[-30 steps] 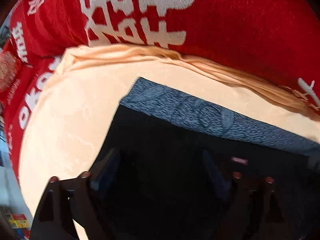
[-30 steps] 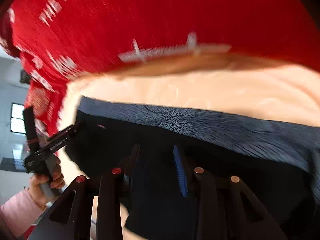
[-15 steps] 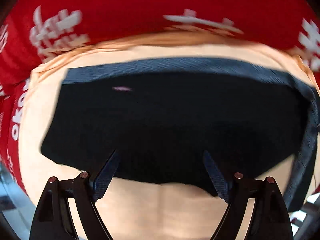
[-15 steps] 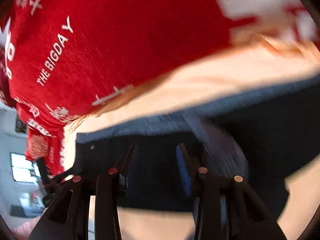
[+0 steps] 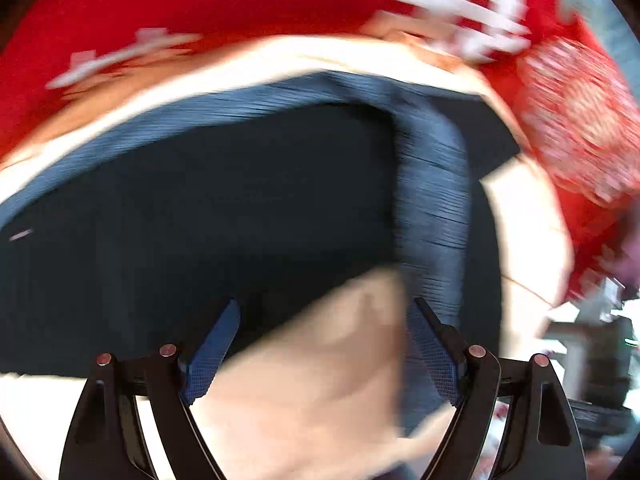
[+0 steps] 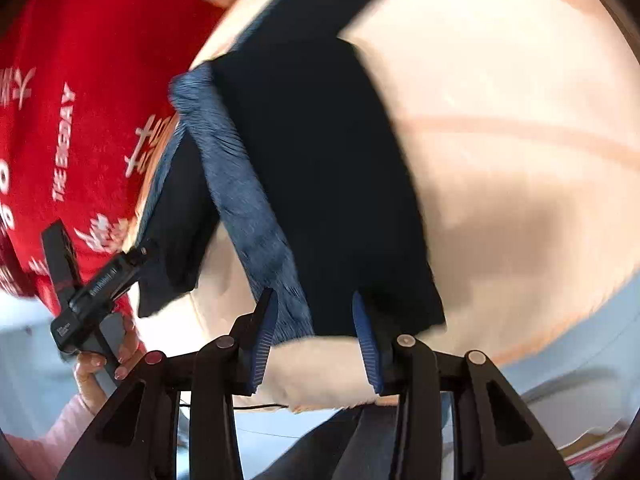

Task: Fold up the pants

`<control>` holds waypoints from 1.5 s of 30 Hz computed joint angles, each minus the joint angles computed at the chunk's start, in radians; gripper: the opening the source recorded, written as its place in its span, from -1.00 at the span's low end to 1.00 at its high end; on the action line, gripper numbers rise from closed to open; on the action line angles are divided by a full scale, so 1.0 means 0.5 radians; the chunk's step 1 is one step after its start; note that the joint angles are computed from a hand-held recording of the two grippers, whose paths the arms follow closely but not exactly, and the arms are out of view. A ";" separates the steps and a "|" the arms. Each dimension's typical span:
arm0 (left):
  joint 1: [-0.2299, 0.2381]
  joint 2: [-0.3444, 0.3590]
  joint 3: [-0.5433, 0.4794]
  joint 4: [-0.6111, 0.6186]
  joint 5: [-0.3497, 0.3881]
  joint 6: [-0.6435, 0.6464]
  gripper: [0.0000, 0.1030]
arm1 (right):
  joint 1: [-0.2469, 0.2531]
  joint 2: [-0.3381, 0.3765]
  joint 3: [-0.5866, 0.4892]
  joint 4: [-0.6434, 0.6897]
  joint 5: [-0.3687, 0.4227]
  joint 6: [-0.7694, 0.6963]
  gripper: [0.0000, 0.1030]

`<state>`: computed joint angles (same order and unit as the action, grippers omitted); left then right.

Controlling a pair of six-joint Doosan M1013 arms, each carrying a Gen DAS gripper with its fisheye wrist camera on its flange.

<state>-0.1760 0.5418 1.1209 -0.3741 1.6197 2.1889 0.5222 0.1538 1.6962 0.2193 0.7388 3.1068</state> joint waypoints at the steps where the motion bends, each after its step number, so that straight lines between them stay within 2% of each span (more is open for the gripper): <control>1: -0.014 0.003 0.004 -0.023 0.058 0.052 0.68 | 0.032 -0.017 0.039 -0.065 -0.062 0.142 -0.17; 3: -0.054 -0.023 0.063 0.034 0.108 0.180 0.68 | 0.100 -0.047 0.093 -0.277 -0.130 0.465 -0.17; 7: -0.077 -0.092 0.177 0.092 0.160 0.313 0.68 | 0.177 -0.062 0.099 -0.599 -0.070 0.834 -0.17; 10: -0.074 -0.074 0.184 0.124 0.189 0.372 0.68 | 0.194 -0.068 0.053 -0.668 0.073 0.736 -0.17; 12: -0.101 -0.103 0.247 0.140 0.154 0.381 0.68 | 0.200 -0.082 0.053 -0.729 0.106 0.721 -0.17; 15: -0.126 -0.083 0.246 0.121 0.197 0.315 0.68 | 0.163 -0.091 0.069 -0.662 0.152 0.541 -0.17; 17: -0.138 -0.094 0.253 0.120 0.169 0.305 0.68 | 0.101 -0.112 0.160 -0.493 -0.080 0.343 -0.15; 18: -0.144 -0.094 0.249 0.112 0.179 0.302 0.68 | 0.061 -0.130 0.226 -0.306 -0.194 0.181 -0.15; 20: -0.141 -0.083 0.228 0.098 0.228 0.265 0.67 | 0.020 -0.164 0.325 -0.114 -0.343 -0.003 -0.11; 21: -0.137 -0.078 0.219 0.085 0.257 0.246 0.53 | -0.007 -0.175 0.371 0.030 -0.428 -0.113 -0.15; 22: -0.140 -0.073 0.214 0.075 0.281 0.229 0.24 | -0.027 -0.181 0.405 0.148 -0.511 -0.195 -0.34; 23: -0.147 -0.067 0.205 0.072 0.314 0.218 0.10 | -0.051 -0.183 0.419 0.297 -0.537 -0.340 -0.43; 24: -0.160 -0.068 0.201 0.091 0.319 0.203 0.04 | -0.069 -0.177 0.415 0.401 -0.526 -0.468 -0.51; 26: -0.164 -0.055 0.162 0.061 0.370 0.142 -0.34 | -0.094 -0.196 0.440 0.625 -0.595 -0.689 -0.60; 27: -0.153 -0.037 0.123 0.017 0.432 0.101 -0.45 | -0.110 -0.214 0.463 0.775 -0.665 -0.811 -0.67; 30: -0.160 0.002 0.001 -0.150 0.518 -0.066 -0.45 | -0.155 -0.280 0.503 0.989 -0.801 -1.016 -0.68; 36: -0.246 0.125 -0.320 -0.413 0.513 -0.284 -0.45 | -0.322 -0.392 0.521 1.124 -0.928 -1.256 -0.68; 40: -0.334 0.253 -0.559 -0.520 0.387 -0.371 -0.45 | -0.487 -0.413 0.509 1.172 -0.972 -1.430 -0.70; 42: -0.378 0.321 -0.672 -0.510 0.276 -0.407 -0.45 | -0.582 -0.396 0.475 1.071 -0.930 -1.418 -0.71; 44: -0.413 0.385 -0.783 -0.402 0.165 -0.467 -0.44 | -0.682 -0.403 0.472 0.900 -0.866 -1.325 -0.71; 45: -0.423 0.404 -0.812 -0.352 0.118 -0.493 -0.44 | -0.725 -0.401 0.462 0.727 -0.824 -1.193 -0.71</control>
<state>-0.3876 0.7437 0.7148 -0.5502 1.6785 1.9423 0.1595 -0.0467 1.9271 0.5831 0.3270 2.5102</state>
